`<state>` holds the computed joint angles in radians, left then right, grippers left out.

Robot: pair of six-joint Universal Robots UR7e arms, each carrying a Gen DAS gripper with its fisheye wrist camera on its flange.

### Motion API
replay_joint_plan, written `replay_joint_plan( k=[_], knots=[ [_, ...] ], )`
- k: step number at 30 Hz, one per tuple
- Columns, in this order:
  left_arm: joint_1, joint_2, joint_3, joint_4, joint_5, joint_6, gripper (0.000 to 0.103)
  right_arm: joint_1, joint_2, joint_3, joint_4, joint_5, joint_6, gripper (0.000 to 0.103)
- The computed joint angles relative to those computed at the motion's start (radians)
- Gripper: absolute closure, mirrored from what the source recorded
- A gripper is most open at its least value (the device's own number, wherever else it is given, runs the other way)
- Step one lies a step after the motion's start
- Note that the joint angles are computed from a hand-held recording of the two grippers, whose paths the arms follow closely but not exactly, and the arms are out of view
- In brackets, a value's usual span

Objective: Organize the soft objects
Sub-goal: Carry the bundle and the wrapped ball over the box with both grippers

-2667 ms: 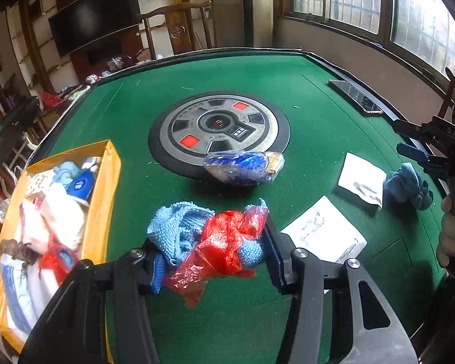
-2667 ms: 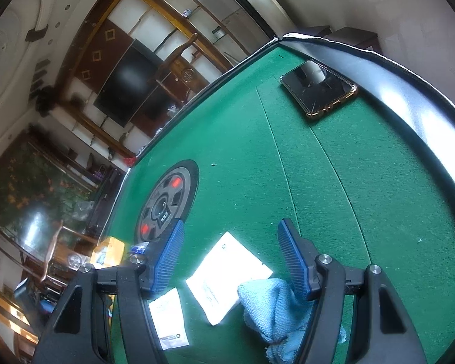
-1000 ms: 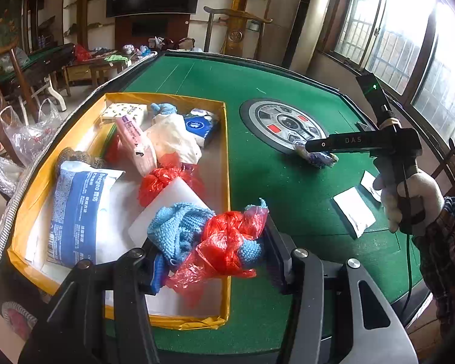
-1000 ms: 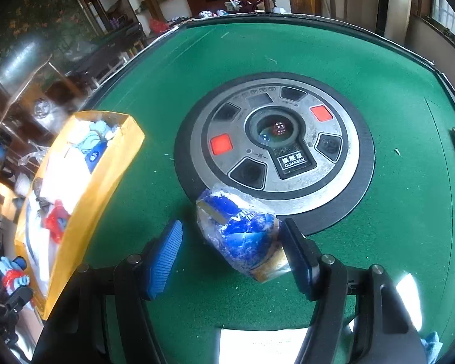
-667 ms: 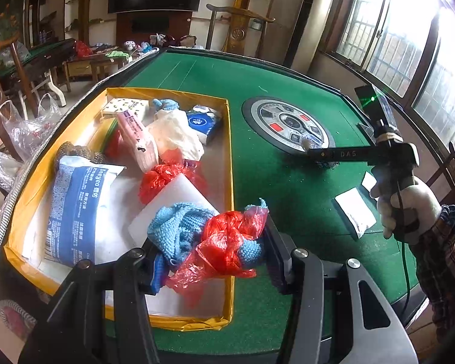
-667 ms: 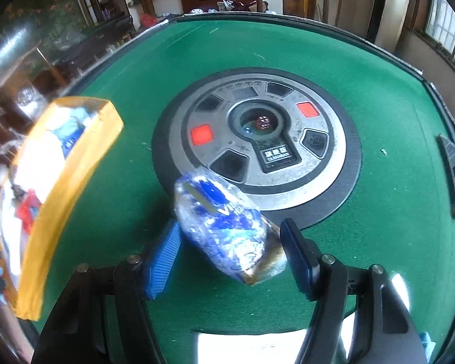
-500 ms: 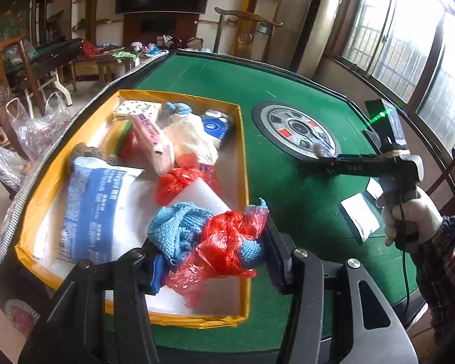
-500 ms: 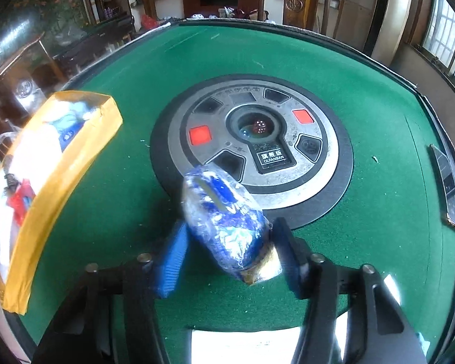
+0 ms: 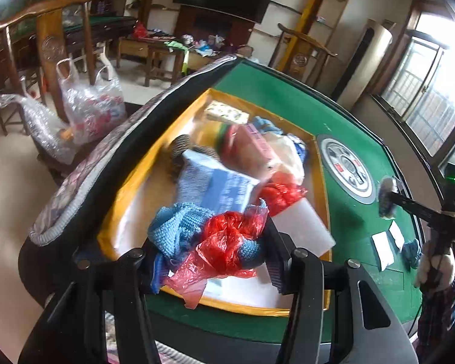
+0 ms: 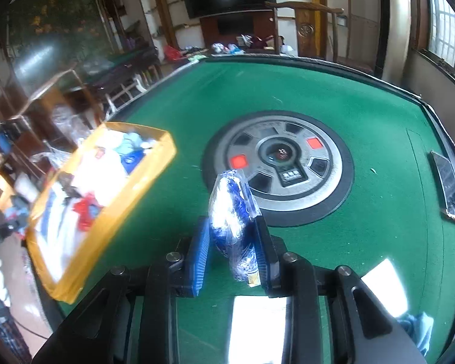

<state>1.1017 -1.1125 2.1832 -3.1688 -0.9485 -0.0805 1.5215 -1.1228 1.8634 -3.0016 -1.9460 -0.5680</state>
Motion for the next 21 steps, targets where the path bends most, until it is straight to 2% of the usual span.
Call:
replay_joint_plan(
  k=[4, 6, 9, 12, 13, 15, 17, 21],
  knots=[
    [0.046, -0.006, -0.022, 0.083, -0.135, -0.026, 0.052, 0.02, -0.014, 0.016, 0.05, 0.065, 0.005, 0.077],
    [0.051, 0.013, -0.035, 0.103, -0.16, -0.025, 0.052, 0.029, -0.013, 0.014, 0.086, 0.1, 0.011, 0.077],
    [0.044, 0.06, -0.068, 0.132, -0.156, -0.022, 0.052, 0.041, -0.004, 0.013, 0.136, 0.152, 0.029, 0.077],
    [0.022, 0.099, -0.088, 0.125, -0.1, -0.014, 0.051, 0.058, 0.009, 0.019, 0.159, 0.183, 0.032, 0.077],
    [0.013, 0.11, -0.091, 0.12, -0.078, -0.009, 0.049, 0.064, 0.014, 0.019, 0.165, 0.192, 0.032, 0.077],
    [0.001, 0.13, -0.102, 0.134, -0.046, 0.005, 0.036, 0.073, 0.025, 0.018, 0.178, 0.208, 0.031, 0.077],
    [-0.006, 0.138, -0.104, 0.14, -0.035, 0.021, 0.028, 0.085, 0.037, 0.016, 0.186, 0.218, 0.03, 0.077],
    [-0.015, 0.124, -0.097, 0.168, -0.029, 0.025, 0.026, 0.105, 0.068, 0.007, 0.192, 0.227, 0.04, 0.077]
  ],
)
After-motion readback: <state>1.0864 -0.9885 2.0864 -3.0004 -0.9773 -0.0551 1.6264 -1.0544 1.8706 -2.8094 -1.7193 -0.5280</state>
